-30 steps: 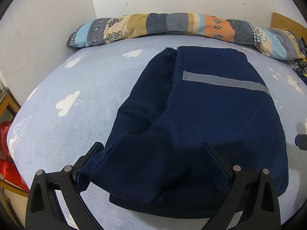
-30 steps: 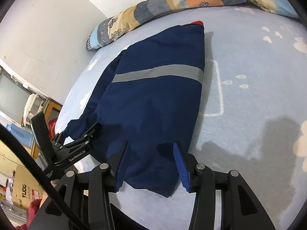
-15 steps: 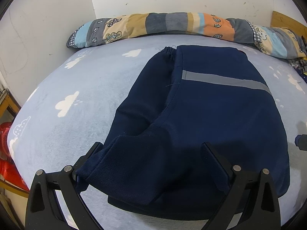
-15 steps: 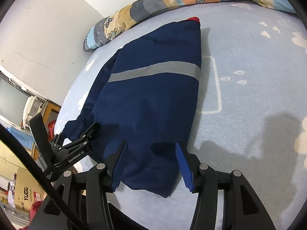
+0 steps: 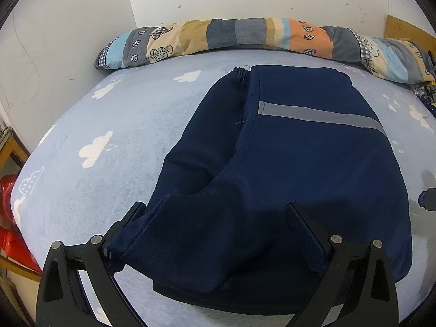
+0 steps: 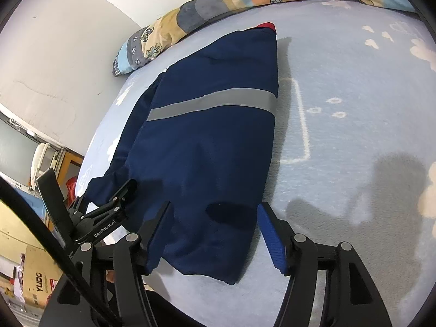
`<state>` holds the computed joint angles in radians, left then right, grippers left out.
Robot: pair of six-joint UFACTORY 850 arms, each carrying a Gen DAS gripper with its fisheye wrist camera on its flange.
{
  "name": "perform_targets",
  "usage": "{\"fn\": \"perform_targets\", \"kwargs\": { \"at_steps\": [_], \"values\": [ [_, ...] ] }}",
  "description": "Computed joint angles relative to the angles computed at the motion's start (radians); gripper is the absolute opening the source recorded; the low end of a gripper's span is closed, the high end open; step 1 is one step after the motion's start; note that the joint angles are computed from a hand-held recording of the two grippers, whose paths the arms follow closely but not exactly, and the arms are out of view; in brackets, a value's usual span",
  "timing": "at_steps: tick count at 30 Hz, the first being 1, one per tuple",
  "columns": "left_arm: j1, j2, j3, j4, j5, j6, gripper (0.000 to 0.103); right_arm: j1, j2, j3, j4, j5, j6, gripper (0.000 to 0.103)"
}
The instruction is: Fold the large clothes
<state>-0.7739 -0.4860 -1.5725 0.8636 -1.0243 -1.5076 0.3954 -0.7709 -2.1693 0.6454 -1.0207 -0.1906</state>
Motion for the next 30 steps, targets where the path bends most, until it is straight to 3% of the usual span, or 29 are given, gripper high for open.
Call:
{"fn": "perform_targets", "kwargs": {
  "at_steps": [14, 23, 27, 30],
  "values": [
    [-0.005, -0.004, -0.003, 0.02, -0.009, -0.006, 0.1, -0.005, -0.013, -0.011, -0.022, 0.0, 0.031, 0.078],
    [-0.007, -0.007, -0.011, 0.032, -0.016, 0.002, 0.1, -0.007, -0.021, -0.021, -0.021, -0.006, 0.038, 0.078],
    [0.035, 0.042, 0.021, 0.025, 0.068, -0.037, 0.1, -0.009, -0.033, -0.038, -0.022, -0.006, 0.048, 0.079],
    [0.123, 0.125, 0.108, -0.077, 0.294, -0.054, 0.103, -0.017, -0.057, -0.07, -0.005, -0.003, 0.061, 0.079]
  ]
}}
